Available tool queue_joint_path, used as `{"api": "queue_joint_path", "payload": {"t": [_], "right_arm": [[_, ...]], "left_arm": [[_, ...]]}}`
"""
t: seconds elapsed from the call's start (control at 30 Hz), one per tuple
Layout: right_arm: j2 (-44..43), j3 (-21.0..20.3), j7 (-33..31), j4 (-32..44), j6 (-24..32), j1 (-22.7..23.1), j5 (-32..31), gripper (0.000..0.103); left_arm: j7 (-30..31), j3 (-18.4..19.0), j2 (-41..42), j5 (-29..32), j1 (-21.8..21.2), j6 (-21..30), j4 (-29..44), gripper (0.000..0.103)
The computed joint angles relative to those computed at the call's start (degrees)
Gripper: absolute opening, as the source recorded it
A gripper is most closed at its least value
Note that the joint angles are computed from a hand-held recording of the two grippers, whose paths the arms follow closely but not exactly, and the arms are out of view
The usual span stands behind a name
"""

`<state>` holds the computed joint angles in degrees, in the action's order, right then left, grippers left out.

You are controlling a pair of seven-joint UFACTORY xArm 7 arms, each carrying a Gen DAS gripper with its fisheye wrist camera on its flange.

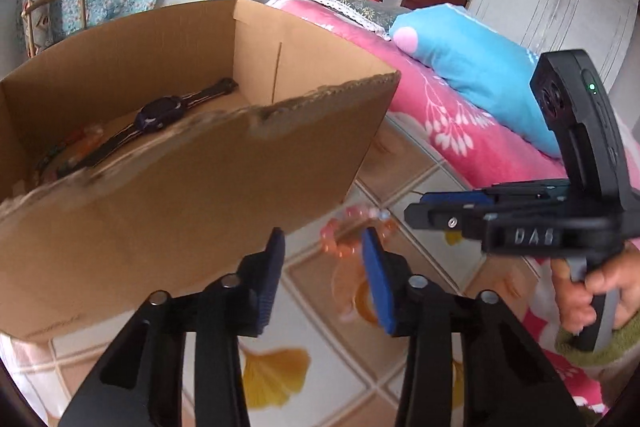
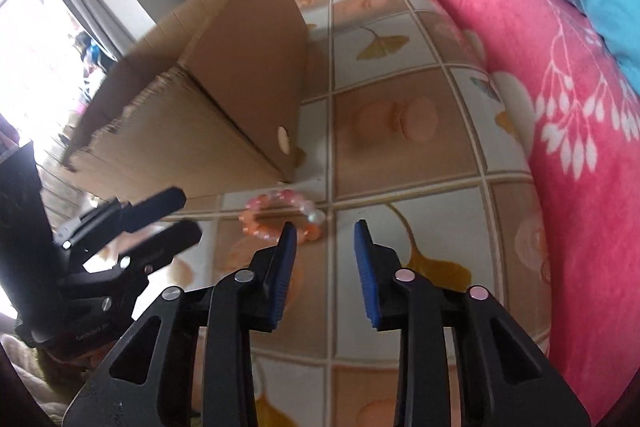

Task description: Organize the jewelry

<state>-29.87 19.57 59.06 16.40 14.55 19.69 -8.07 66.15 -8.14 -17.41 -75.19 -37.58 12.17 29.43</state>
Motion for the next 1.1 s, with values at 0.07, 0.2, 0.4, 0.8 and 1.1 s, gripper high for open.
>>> {"api": "queue_joint_path", "payload": {"t": [0.07, 0.2, 0.4, 0.8, 1.1], "right_arm": [[0.66, 0.14, -0.13, -0.18, -1.00, -0.26, -0.38, 0.026], [3.10, 0.83, -0.57, 1.18, -1.08, -1.36, -1.70, 0.021], [4.81, 1.23, -1.09, 2.79, -0.45, -2.15, -3.55, 0.016], [6.64, 2.64, -1.26, 6.43, 5.69, -1.94, -8.02, 0.012], [3.75, 5.14, 5.46, 6.10, 9.64, 0.43, -11.98, 0.007]], "left_arm": [[3.63, -0.07, 2.28, -3.62, -0.84, -1.25, 1.59, 0.037], [2.08, -2.66, 5.73, -2.25, 0.30, -4.15, 3.34, 0.028], [-1.71, -3.82, 8.28, 2.65, 0.80, -4.81, 3.93, 0.027], [2.04, -3.80, 9.71, -0.52, 0.33, -5.06, 4.63, 0.009], [7.29, -4.82, 6.11, -6.28, 0.08, -4.27, 2.20, 0.008]]}}
